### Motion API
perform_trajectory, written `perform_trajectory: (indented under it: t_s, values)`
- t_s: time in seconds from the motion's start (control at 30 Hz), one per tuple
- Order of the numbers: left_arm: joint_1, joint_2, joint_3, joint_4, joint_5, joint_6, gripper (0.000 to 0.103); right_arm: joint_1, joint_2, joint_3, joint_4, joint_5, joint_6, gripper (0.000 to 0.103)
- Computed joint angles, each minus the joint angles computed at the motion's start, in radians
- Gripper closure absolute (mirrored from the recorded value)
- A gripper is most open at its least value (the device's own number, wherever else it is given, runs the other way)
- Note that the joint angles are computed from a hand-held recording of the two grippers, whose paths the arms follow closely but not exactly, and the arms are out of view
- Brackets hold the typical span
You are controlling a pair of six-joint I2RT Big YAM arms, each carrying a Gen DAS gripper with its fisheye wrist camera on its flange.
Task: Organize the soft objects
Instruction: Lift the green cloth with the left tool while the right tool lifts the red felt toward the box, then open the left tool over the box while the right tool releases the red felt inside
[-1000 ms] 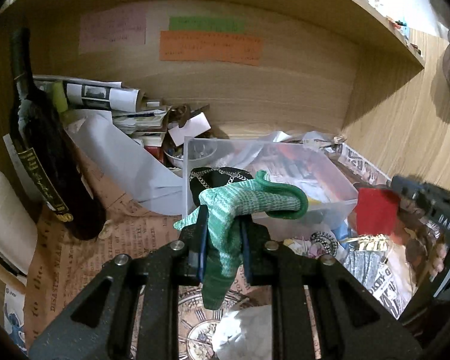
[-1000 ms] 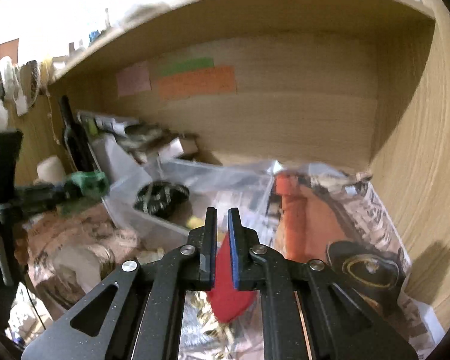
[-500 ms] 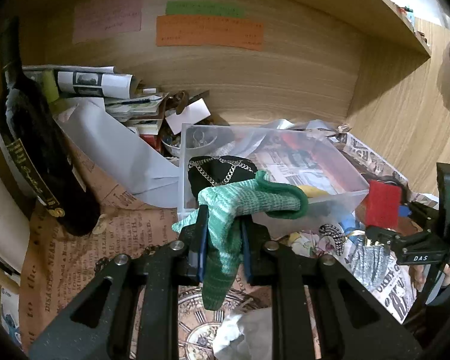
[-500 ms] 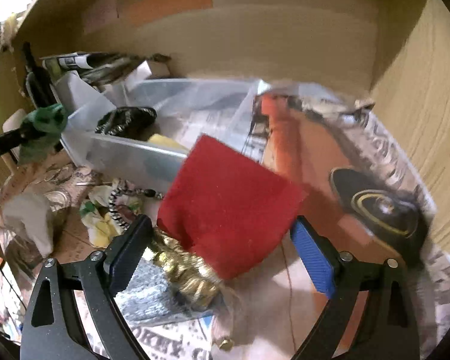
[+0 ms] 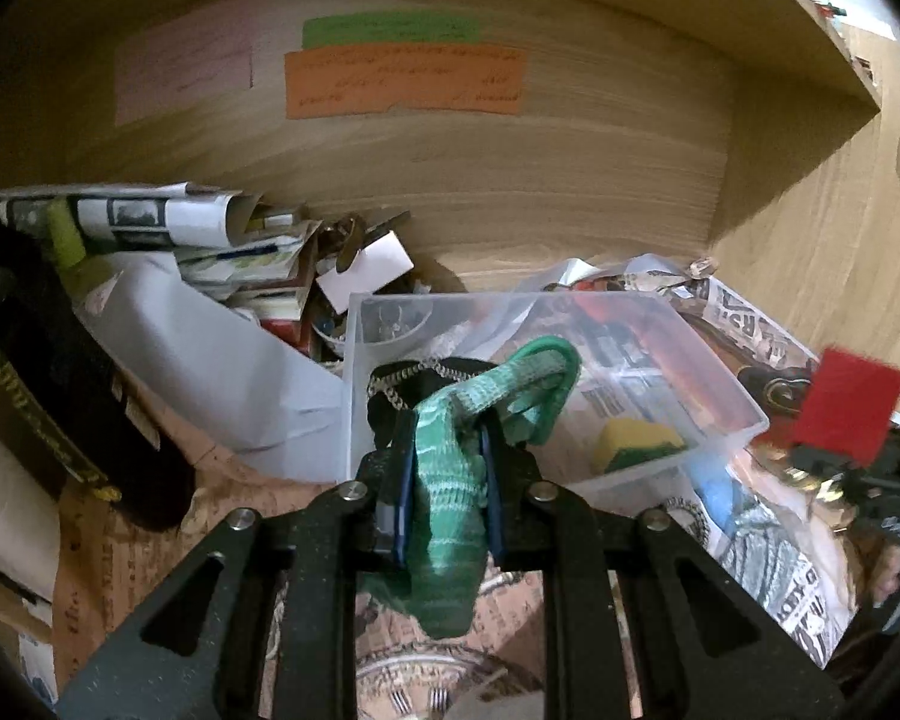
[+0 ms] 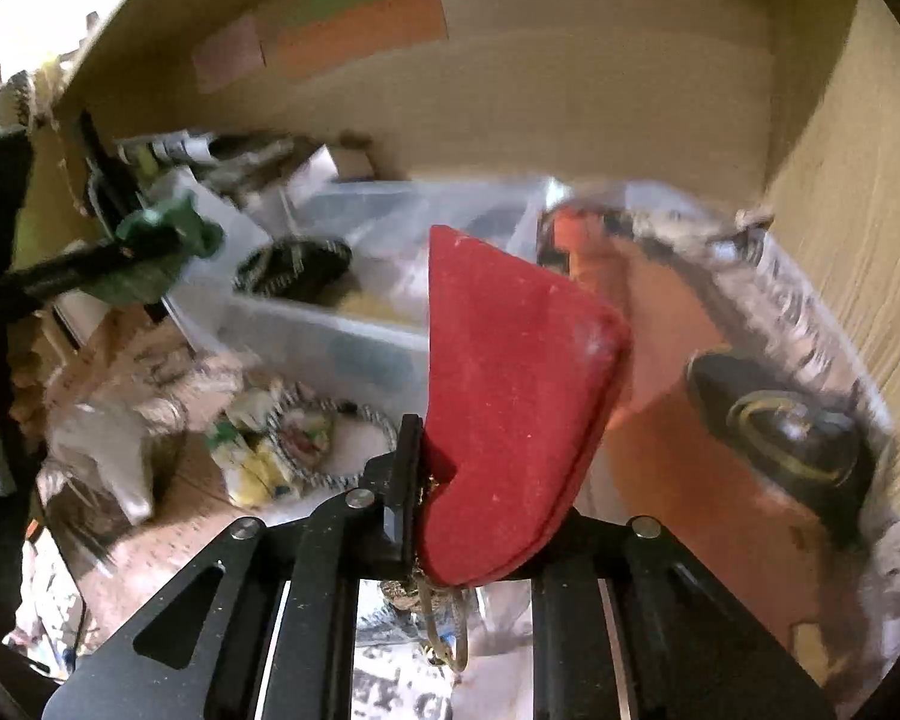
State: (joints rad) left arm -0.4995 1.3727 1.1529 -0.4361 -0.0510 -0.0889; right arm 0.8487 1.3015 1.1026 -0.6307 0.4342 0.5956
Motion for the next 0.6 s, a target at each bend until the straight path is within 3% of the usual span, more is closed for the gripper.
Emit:
perform_trajectory:
  t_s: [0.27, 0.4, 0.6]
  values:
    - [-0.005, 0.087, 0.097, -0.033, -0.028, 0.0, 0.084, -0.013, 0.032, 0.106, 0.058, 0.023, -0.155, 0.09]
    - [-0.001, 0.13, 0.14, -0.054, -0.029, 0.005, 0.084, -0.053, 0.105, 0.185, 0.071, -0.057, -0.212, 0.09]
    - [0.007, 0.189, 0.19, -0.092, -0.001, 0.014, 0.085, -0.097, 0.274, 0.345, -0.008, -0.206, -0.257, 0.09]
